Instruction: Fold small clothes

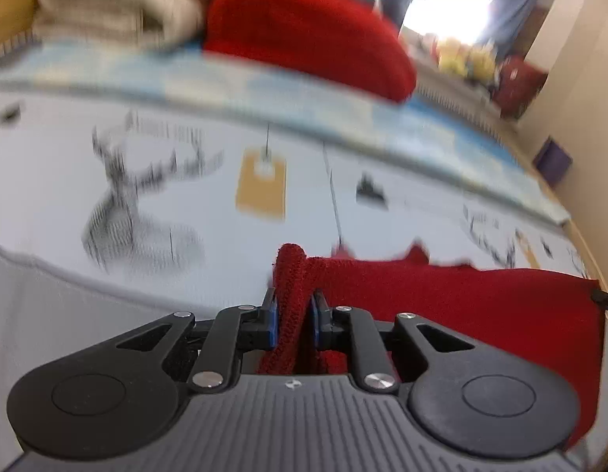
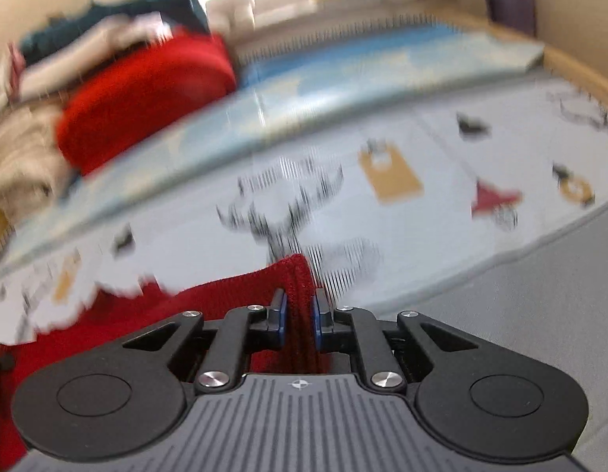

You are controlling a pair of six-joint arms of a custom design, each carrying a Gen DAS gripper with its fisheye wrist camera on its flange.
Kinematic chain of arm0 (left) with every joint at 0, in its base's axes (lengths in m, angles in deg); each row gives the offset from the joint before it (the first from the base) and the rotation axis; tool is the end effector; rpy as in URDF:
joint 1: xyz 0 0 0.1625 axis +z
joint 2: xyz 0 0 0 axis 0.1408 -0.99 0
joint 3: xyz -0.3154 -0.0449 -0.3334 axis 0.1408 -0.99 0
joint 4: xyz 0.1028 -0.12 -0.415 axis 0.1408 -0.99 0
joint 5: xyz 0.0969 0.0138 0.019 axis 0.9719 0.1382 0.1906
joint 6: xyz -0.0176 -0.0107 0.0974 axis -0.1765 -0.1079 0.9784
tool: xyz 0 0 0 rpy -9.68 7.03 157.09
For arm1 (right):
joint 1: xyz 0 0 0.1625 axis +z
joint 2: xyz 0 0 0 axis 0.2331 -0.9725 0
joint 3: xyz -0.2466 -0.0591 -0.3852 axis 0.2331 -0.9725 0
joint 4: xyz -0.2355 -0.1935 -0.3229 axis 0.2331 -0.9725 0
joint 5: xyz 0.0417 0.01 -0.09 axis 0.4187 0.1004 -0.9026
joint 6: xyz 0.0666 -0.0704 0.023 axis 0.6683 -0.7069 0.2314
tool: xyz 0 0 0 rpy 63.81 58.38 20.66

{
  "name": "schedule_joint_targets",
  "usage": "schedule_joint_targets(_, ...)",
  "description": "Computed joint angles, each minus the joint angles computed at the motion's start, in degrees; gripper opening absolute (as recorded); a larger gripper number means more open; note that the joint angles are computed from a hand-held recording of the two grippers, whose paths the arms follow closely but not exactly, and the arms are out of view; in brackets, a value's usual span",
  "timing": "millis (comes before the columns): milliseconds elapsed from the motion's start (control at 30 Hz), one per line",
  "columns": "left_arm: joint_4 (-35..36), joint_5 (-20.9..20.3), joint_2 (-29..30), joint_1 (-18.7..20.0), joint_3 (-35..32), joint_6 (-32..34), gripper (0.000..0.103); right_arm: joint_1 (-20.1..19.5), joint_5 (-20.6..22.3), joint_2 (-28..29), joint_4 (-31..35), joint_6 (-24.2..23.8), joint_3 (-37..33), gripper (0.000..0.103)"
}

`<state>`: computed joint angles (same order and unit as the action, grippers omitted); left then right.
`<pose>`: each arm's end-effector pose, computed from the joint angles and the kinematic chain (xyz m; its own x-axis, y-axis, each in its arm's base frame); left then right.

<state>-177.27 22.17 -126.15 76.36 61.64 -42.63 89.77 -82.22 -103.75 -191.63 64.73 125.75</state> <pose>0.1242 -0.5658 0.3823 -0.8664 -0.0727 -0.4941 0.3205 0.6778 -0.6617 0.2218 -0.5424 0.1261 -0.8713 -0.0631 0.4868 -0.4290 0.5798 -0.6927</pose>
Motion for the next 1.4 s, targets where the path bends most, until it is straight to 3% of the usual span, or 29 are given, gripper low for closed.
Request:
schedule_joint_targets(100,-7.47,1.56,1.21,-1.09,0.87,3.54,0.017,0.73,-0.66,1.80,-5.74,-2.07,-1.15,0.012)
schedule_joint_targets(267,-8.84,5.70,3.79,-2.01,0.24,6.55,0.017,1.12,-3.12,3.48,-4.09,-1.72,-3.92,0.012)
schedule_joint_targets(400,-3.44,7.84,5.34,-1.19,-2.04,4.42,0.019,1.31,-7.08,5.55,-0.54,-2.16,-6.62,0.013)
schedule_joint_targets(467,4.65,10.94,5.61,-0.46,-3.74,-0.38,0.030,0.77,-9.25,5.57,7.01,0.56,-7.72,0.014)
schedule_joint_targets(533,5.84,14.02,5.66,-0.42,-3.94,-1.25,0.038,0.93,-14.66,5.88,13.31,3.29,-8.97,0.019)
schedule_joint_targets(567,5.30,14.33,5.30,-0.51,-3.78,-1.59,0.038,0.84,-15.02,5.63,13.70,3.91,-8.76,0.028)
schedule_joint_targets(600,4.44,13.62,4.62,-0.46,-3.52,-2.24,0.038,0.66,-14.49,5.01,13.26,4.75,-8.18,0.034)
schedule_joint_targets(733,4.56,8.74,1.15,-0.13,-2.23,-4.57,0.038,0.27,-11.17,1.59,10.93,5.48,-4.54,0.036)
schedule_joint_targets(833,7.76,4.63,-1.77,-0.49,-0.88,-3.79,0.038,-0.39,-6.01,-2.36,13.66,5.01,-0.59,0.036)
schedule_joint_targets(967,17.98,-3.30,-6.43,-1.17,1.50,0.53,0.039,-1.25,1.87,-7.62,20.67,-0.75,4.43,0.037)
schedule_joint_targets(1033,25.26,-5.83,-7.98,-1.27,2.09,3.92,0.045,-1.26,2.88,-9.77,26.83,-4.75,6.47,0.037)
schedule_joint_targets(1100,32.42,-1.67,-8.17,-2.48,3.02,6.82,0.045,0.21,-4.28,-8.60,29.13,-10.36,7.34,0.037)
schedule_joint_targets(1133,35.42,3.99,-7.49,-3.40,4.03,7.73,0.045,1.04,-9.21,-7.19,29.73,-12.26,7.35,0.037)
schedule_joint_targets(1200,34.22,10.81,-7.27,-5.23,6.65,11.92,0.045,1.71,-16.32,-5.03,30.90,-14.61,7.55,0.037)
schedule_joint_targets(1400,32.62,7.44,-10.07,-6.66,7.09,8.56,0.045,2.82,-12.92,-6.52,26.59,-12.85,8.71,0.037)
